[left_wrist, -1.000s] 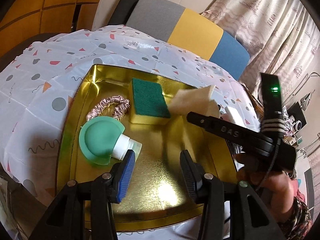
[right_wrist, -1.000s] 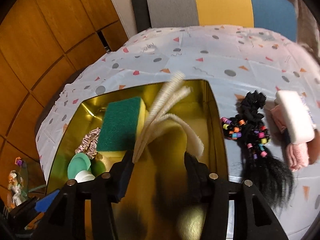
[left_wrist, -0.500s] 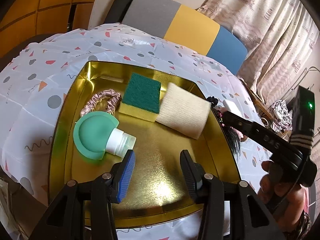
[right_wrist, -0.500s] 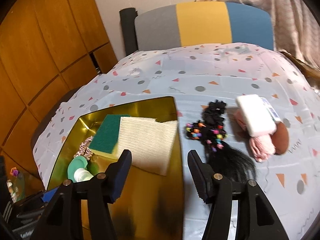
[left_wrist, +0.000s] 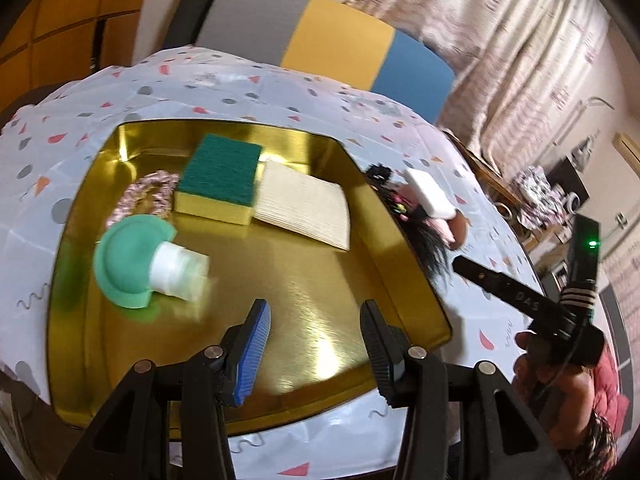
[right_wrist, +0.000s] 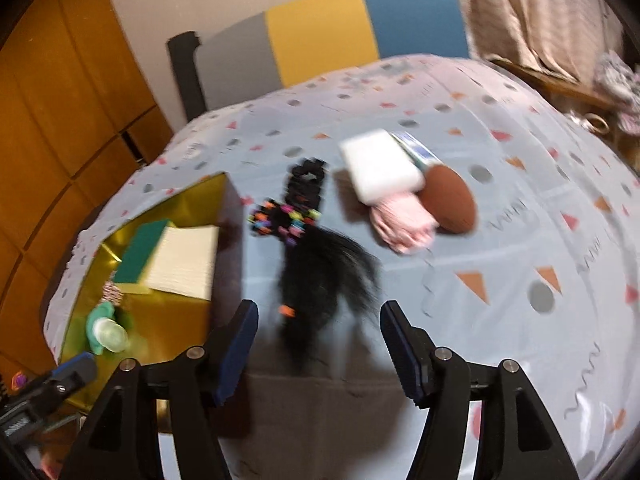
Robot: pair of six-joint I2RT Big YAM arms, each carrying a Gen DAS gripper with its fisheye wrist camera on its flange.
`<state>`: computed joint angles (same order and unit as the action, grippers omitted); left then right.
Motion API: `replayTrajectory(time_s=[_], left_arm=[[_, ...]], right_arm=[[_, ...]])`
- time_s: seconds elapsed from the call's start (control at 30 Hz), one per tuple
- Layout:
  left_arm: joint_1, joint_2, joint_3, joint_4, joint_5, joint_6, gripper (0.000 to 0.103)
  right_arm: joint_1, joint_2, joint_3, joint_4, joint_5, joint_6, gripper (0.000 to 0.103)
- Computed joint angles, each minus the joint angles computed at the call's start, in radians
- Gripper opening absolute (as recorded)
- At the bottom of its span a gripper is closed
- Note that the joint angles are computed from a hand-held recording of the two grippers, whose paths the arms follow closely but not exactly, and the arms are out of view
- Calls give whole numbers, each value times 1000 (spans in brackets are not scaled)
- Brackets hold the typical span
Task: Organize soft objects
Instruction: 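Move the right tool to the brown oval makeup sponge beside the pink towel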
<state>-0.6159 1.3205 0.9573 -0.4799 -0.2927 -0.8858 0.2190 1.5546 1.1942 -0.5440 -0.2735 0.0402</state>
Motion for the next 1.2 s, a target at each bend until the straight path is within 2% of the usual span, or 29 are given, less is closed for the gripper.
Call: replayTrajectory(time_s=[0.23, 0.47, 0.6, 0.77, 0.83, 0.9, 0.97, 1.07, 1.13, 1.2], left_arm=[[-33, 12, 16, 31, 3, 48, 47], [-66, 67, 82, 47, 44, 69, 47], [-67, 117, 148, 44, 84, 50, 47], [-57, 198, 276, -29, 86, 34, 48], [-51, 236, 339, -68, 70, 39, 49], [-44, 271, 394, -101, 70, 39, 56], [-30, 317, 460, -139, 69, 26, 60], [-9, 382, 555, -192, 94, 9, 61], [0, 422, 609, -219, 97, 14, 61], [10, 480, 690, -285, 80, 20, 64]], right_arm=[[-48, -3, -64, 20, -4, -22, 64], [-84, -3, -109, 131, 30, -43, 67], [-107, 24, -73, 120, 49, -71, 68], [-131, 69, 16, 87, 78, -163, 69], [-141, 96, 68, 76, 90, -210, 76], [-150, 123, 118, 73, 98, -241, 77], [-163, 160, 175, 65, 94, -255, 77], [-182, 207, 244, 65, 94, -247, 77], [-193, 221, 259, 84, 76, -247, 77], [-199, 227, 259, 98, 59, -251, 77]])
